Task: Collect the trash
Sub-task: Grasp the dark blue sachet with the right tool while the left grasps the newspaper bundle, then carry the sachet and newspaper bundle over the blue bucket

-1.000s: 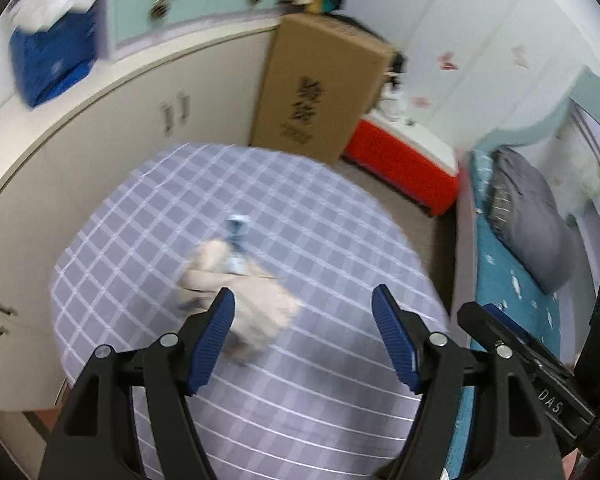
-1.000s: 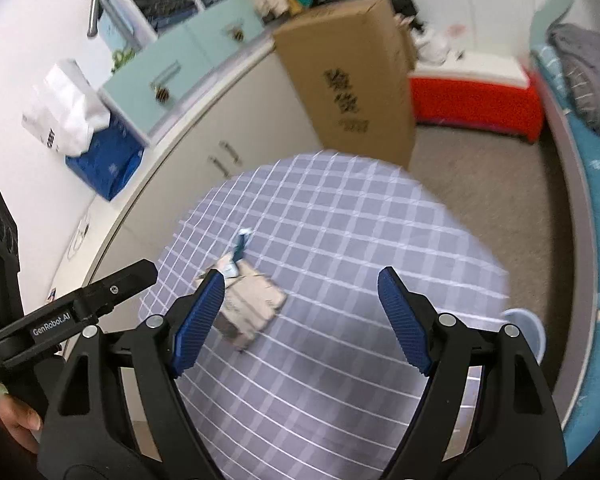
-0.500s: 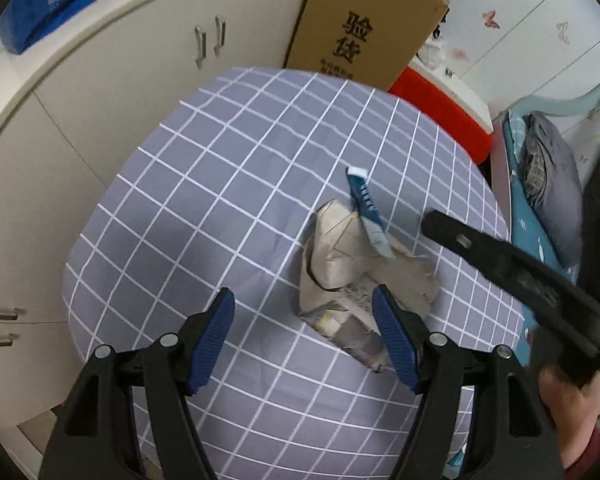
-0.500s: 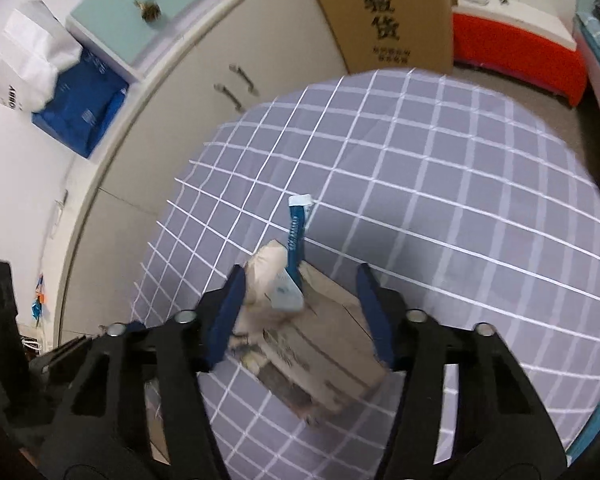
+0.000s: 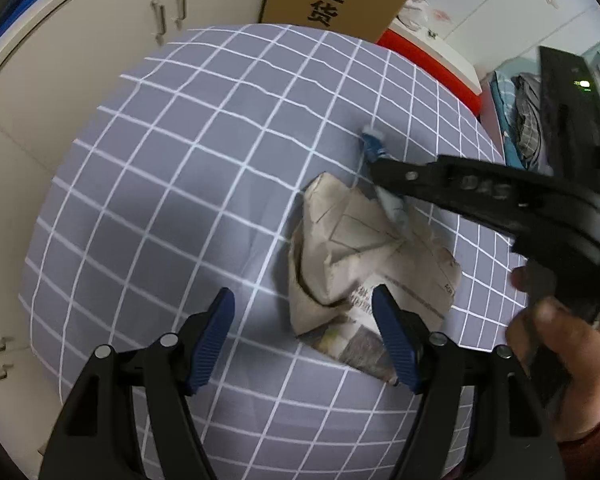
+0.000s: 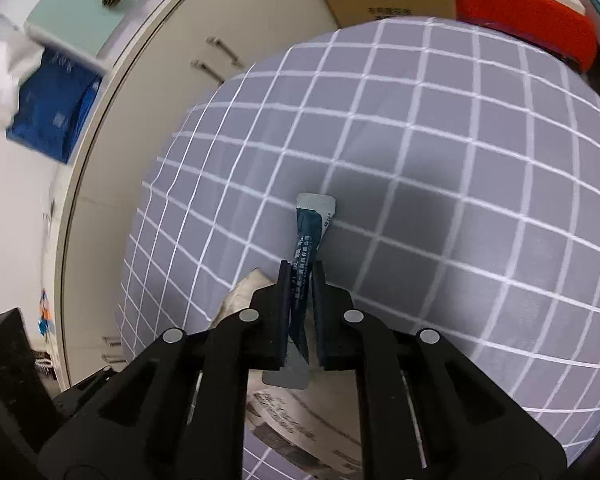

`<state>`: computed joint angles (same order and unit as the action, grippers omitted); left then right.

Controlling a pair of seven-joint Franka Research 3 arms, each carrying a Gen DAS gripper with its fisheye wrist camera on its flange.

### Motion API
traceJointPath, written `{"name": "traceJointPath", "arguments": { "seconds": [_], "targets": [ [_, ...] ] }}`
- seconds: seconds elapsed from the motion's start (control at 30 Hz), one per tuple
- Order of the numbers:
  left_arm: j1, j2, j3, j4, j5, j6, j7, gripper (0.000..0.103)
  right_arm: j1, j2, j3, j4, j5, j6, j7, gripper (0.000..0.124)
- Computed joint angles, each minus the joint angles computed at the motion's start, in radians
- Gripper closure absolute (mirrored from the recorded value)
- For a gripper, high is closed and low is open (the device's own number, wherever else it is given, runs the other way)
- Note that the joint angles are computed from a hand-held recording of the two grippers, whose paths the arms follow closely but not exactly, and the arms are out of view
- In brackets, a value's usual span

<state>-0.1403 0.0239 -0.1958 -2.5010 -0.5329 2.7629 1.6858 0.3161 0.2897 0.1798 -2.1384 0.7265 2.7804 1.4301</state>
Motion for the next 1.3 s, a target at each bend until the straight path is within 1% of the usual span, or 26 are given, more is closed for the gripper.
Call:
{"name": "traceJointPath", "arguments": {
  "seconds": [0.03, 0.1, 0.13, 0.17, 0.2, 0.23, 0.27, 0.33, 0.37, 0.43, 0.53, 0.67, 0.8, 0.93, 1.03, 1.13, 1.17, 1.23, 1.3],
  "targets": [
    [-0.001, 0.013, -0.003, 0.01, -0.017, 0.003, 0.024, 0.033, -0.009, -0.014, 0.0, -0.014, 0.014, 0.005, -0.01, 0.113],
    [-0.001, 0.035, -0.008, 0.029, 0.006, 0.001, 0.022, 0.034, -0.015, -0.036, -0.006, -0.036, 0.028, 0.015, -0.012, 0.113],
    [0.001, 0.041, -0.012, 0.035, 0.01, 0.002, 0.023, 0.042, -0.017, -0.052, -0.011, -0.053, 0.029, 0.025, -0.011, 0.113],
    [0.003, 0.048, -0.016, 0.04, 0.018, -0.001, 0.023, 0.047, -0.017, -0.059, -0.015, -0.06, 0.03, 0.034, -0.009, 0.114],
    [0.001, 0.062, -0.013, 0.053, 0.072, -0.025, -0.008, 0.059, -0.02, -0.067, -0.016, -0.067, 0.039, 0.037, -0.014, 0.114],
    [0.005, 0.068, -0.016, 0.062, 0.09, -0.038, -0.018, 0.063, -0.026, -0.08, -0.015, -0.079, 0.055, 0.042, -0.024, 0.114],
    [0.007, 0.069, -0.019, 0.068, 0.103, -0.046, -0.026, 0.065, -0.03, -0.097, -0.015, -0.094, 0.071, 0.048, -0.034, 0.114],
    [0.005, 0.059, -0.022, 0.067, 0.146, -0.036, -0.066, 0.074, -0.041, -0.133, -0.015, -0.123, 0.122, 0.051, -0.068, 0.114],
    [0.001, 0.048, -0.024, 0.063, 0.166, -0.03, -0.09, 0.076, -0.042, -0.15, -0.017, -0.134, 0.142, 0.052, -0.085, 0.114],
    [-0.004, 0.022, -0.025, 0.056, 0.182, -0.022, -0.118, 0.078, -0.041, -0.196, -0.025, -0.167, 0.184, 0.057, -0.126, 0.114],
    [-0.026, -0.014, -0.025, 0.059, 0.245, -0.015, -0.202, 0.078, -0.033, -0.261, -0.046, -0.216, 0.25, 0.06, -0.187, 0.114],
    [-0.066, -0.04, -0.034, 0.088, 0.313, -0.002, -0.301, 0.078, -0.021, -0.387, -0.097, -0.313, 0.33, 0.06, -0.264, 0.114],
    [-0.123, -0.065, -0.062, 0.114, 0.401, 0.007, -0.425, 0.078, -0.025, -0.529, -0.16, -0.42, 0.341, 0.055, -0.296, 0.114],
    [-0.188, -0.046, -0.103, 0.191, 0.536, -0.014, -0.59, 0.078, -0.078, -0.702, -0.223, -0.547, 0.255, 0.034, -0.258, 0.114],
    [-0.242, -0.008, -0.134, 0.272, 0.666, -0.038, -0.72, 0.078, -0.151, -0.843, -0.273, -0.639, 0.16, 0.001, -0.222, 0.114],
    [-0.299, 0.04, -0.156, 0.35, 0.746, -0.051, -0.799, 0.078, -0.252, -0.977, -0.315, -0.713, 0.049, -0.047, -0.19, 0.114],
    [-0.318, 0.058, -0.161, 0.376, 0.77, -0.056, -0.82, 0.078, -0.296, -1.021, -0.33, -0.734, 0.01, -0.068, -0.18, 0.114],
    [-0.362, 0.106, -0.173, 0.446, 0.817, -0.074, -0.858, 0.078, -0.366, -1.091, -0.357, -0.765, -0.047, -0.107, -0.165, 0.114],
    [-0.399, 0.145, -0.174, 0.503, 0.856, -0.09, -0.892, 0.078, -0.452, -1.153, -0.394, -0.784, -0.113, -0.161, -0.169, 0.114]
  ]
}}
